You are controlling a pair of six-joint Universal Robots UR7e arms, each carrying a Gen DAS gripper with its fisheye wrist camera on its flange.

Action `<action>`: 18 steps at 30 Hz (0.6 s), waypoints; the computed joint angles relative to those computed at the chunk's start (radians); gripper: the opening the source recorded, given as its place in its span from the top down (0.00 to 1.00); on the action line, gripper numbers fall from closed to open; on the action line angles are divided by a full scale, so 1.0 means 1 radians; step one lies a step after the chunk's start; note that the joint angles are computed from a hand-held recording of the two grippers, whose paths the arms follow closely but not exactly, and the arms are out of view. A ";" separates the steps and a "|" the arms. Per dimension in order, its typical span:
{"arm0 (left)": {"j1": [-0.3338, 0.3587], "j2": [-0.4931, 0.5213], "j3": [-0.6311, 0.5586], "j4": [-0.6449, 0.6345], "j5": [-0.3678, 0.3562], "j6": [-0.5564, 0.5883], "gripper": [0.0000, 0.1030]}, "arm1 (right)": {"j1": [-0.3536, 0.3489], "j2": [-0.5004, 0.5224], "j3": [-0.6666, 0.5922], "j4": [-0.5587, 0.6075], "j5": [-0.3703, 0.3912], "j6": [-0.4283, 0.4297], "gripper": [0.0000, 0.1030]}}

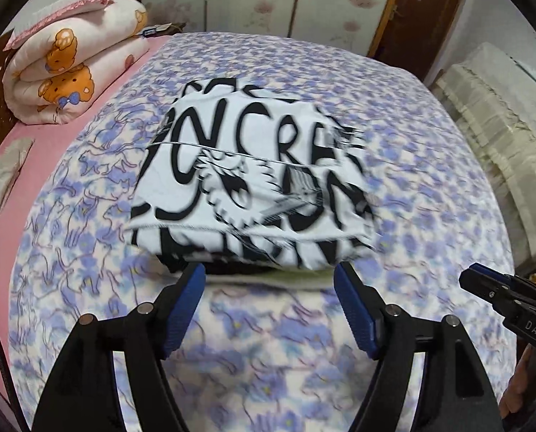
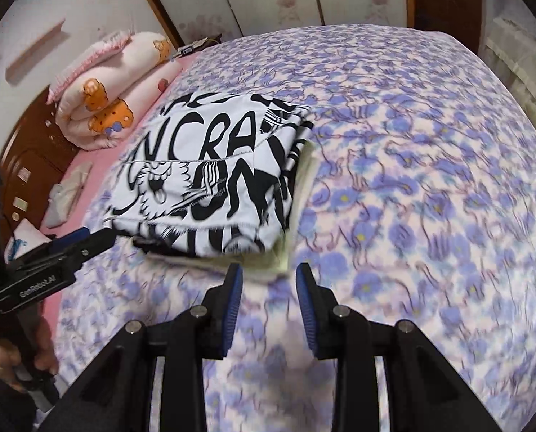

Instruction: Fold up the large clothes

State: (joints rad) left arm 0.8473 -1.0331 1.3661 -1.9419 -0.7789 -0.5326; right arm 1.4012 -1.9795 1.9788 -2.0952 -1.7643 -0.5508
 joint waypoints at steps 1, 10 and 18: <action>-0.015 -0.011 0.013 0.007 -0.007 -0.018 0.26 | -0.017 -0.028 -0.008 0.035 0.012 -0.005 0.70; -0.135 -0.093 0.148 0.057 -0.089 -0.177 0.22 | -0.210 -0.203 -0.083 0.313 0.138 -0.133 0.70; -0.195 -0.101 0.262 0.035 -0.130 -0.311 0.21 | -0.476 -0.301 -0.086 0.460 0.271 -0.355 0.70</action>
